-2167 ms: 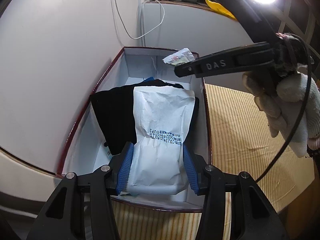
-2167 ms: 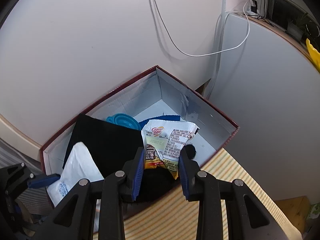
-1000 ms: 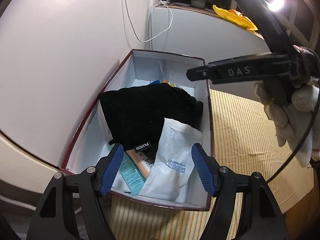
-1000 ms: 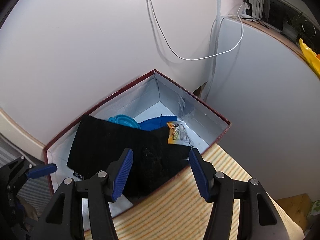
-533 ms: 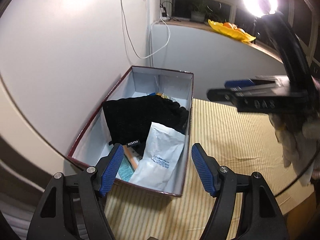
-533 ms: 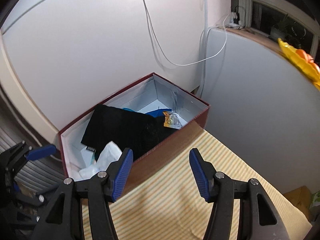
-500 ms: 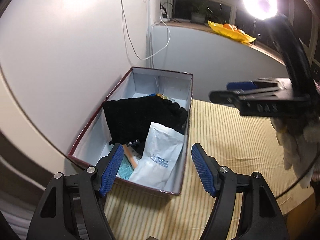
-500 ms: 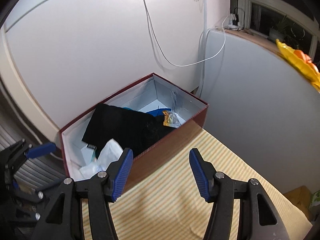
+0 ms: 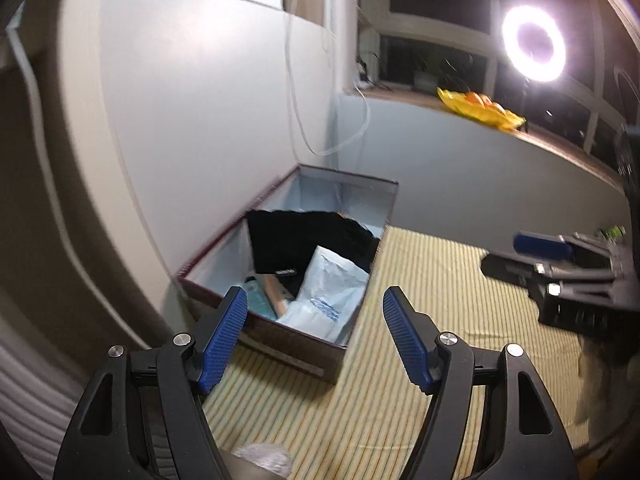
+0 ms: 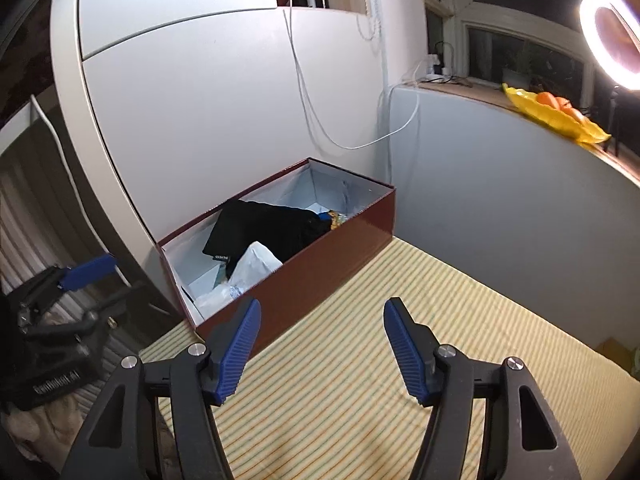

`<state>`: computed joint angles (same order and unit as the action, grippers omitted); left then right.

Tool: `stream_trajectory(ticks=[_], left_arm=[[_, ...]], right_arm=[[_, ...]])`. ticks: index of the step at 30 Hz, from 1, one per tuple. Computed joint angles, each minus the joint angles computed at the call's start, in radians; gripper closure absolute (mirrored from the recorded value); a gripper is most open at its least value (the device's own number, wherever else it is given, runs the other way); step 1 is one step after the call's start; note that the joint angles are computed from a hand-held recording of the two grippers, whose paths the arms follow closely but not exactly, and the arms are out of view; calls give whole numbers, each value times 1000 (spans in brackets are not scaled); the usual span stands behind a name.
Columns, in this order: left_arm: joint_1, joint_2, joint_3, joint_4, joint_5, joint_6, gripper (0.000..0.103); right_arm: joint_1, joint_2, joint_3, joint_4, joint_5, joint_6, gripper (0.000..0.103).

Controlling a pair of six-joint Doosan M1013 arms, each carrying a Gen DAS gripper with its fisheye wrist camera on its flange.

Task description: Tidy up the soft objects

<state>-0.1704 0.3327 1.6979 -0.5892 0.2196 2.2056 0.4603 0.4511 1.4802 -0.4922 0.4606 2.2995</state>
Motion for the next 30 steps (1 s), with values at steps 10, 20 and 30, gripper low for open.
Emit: stream_trajectory(ticks=[10,20,30], left_arm=[[18,-11,7,-118,3,66,27],[4,-27,22,-178,-23,149,27],[2,-37,32,-223,-26,192,27]], right_arm=[[20,-48,59,-193,-44,233,34],[33,-59,67,-280,-34,307,25],[38,-59,68,-289,-29,315,24]])
